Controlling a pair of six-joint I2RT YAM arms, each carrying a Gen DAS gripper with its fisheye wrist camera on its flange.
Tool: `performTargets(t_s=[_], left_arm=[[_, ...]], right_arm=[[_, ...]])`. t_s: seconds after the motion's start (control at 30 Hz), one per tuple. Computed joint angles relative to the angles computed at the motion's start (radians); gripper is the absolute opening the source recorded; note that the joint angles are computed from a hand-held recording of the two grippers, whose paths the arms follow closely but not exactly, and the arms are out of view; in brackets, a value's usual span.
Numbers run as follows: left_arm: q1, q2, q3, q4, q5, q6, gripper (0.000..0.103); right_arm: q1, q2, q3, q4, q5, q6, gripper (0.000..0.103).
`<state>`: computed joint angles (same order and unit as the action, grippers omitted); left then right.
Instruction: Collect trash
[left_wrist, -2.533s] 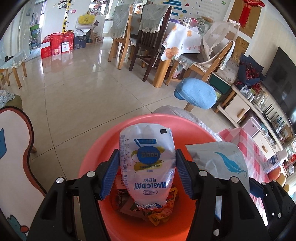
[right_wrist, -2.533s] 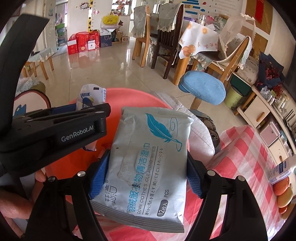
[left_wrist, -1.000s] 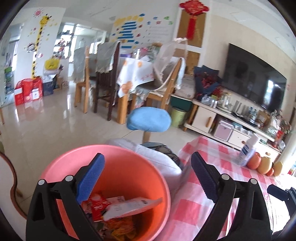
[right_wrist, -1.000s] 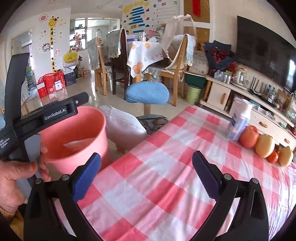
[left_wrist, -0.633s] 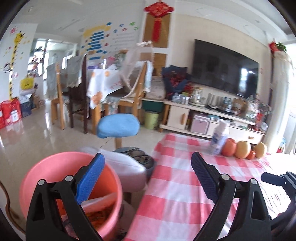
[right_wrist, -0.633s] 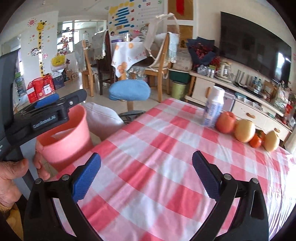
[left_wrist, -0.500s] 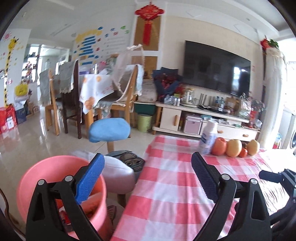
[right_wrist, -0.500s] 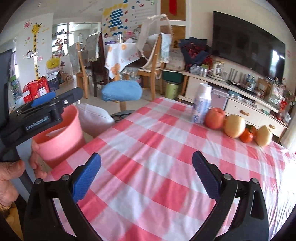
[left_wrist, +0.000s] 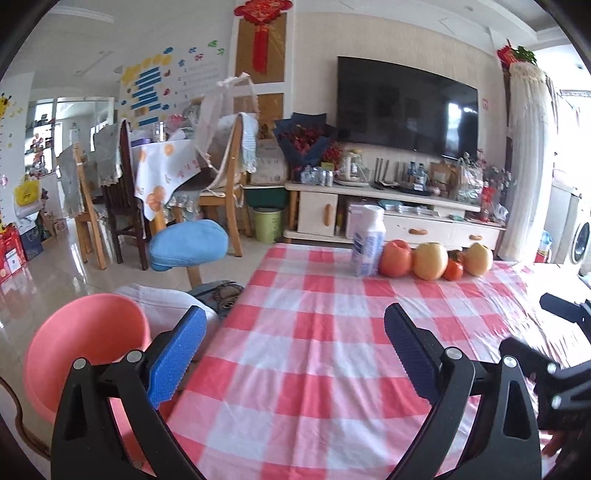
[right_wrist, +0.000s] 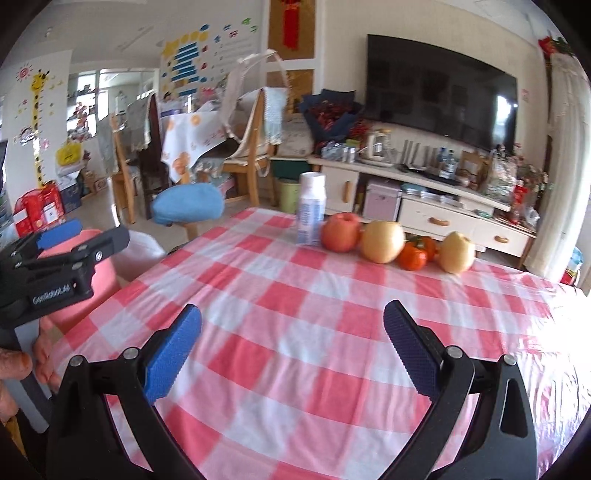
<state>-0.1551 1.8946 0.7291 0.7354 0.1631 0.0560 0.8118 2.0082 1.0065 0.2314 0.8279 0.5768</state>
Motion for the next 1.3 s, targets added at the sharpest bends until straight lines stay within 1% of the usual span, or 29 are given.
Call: performTargets(t_s=[0.17,0.3,0.4,0.5,0.63,0.7,0.77,0.9,1.03,1.1,1.13,1.23,1.3], left_arm=[[-0.069,-0.03,-0.021,-0.017,-0.033,-0.008,0.096],[-0.131,-0.051,-0.03,-0.033,-0.049,-0.025,0.096],[-0.196,-0.066,-0.035,-0.053,-0.085,-0.02,0.096],[-0.246,-0.07,-0.026,-0.076,-0.099,-0.042,0.096],[-0.307,-0.076,0.018,-0.176,-0.105,-0.121,0.096],[-0.337,-0.071,0.052,-0.235,-0.126,-0.151,0.096],[-0.364,-0.062,0.077,-0.265,-0.146,-0.167,0.096],[-0.413,-0.058,0.097,-0.274,-0.185,-0.185,0.096],[-0.451,-0.058,0.124,-0.288,-0.199,-0.209,0.096],[-0.471,-0.054,0.137,-0.288,-0.22,-0.218,0.096],[-0.489,-0.052,0.143,-0.286,-0.246,-0.22,0.096],[-0.52,-0.046,0.154,-0.274,-0.262,-0.219,0.096],[-0.544,-0.039,0.166,-0.278,-0.297,-0.223,0.096]], right_arm=[[-0.003,-0.095,-0.13,0.032,0.061,0.038,0.099],[-0.017,-0.171,-0.217,0.033,0.097,0.077,0.099],[-0.03,-0.229,-0.287,0.033,0.129,0.099,0.099],[-0.042,-0.282,-0.349,0.033,0.158,0.117,0.099],[-0.051,-0.35,-0.425,0.03,0.191,0.134,0.099],[-0.058,-0.377,-0.457,0.033,0.2,0.137,0.099],[-0.062,-0.408,-0.487,0.034,0.211,0.143,0.099],[-0.064,-0.466,-0.541,0.044,0.245,0.16,0.099],[-0.081,-0.529,-0.591,0.039,0.259,0.173,0.099],[-0.092,-0.557,-0.616,0.04,0.262,0.175,0.099],[-0.097,-0.57,-0.629,0.041,0.264,0.176,0.099],[-0.111,-0.601,-0.656,0.04,0.27,0.18,0.099],[-0.113,-0.613,-0.67,0.045,0.281,0.174,0.099]])
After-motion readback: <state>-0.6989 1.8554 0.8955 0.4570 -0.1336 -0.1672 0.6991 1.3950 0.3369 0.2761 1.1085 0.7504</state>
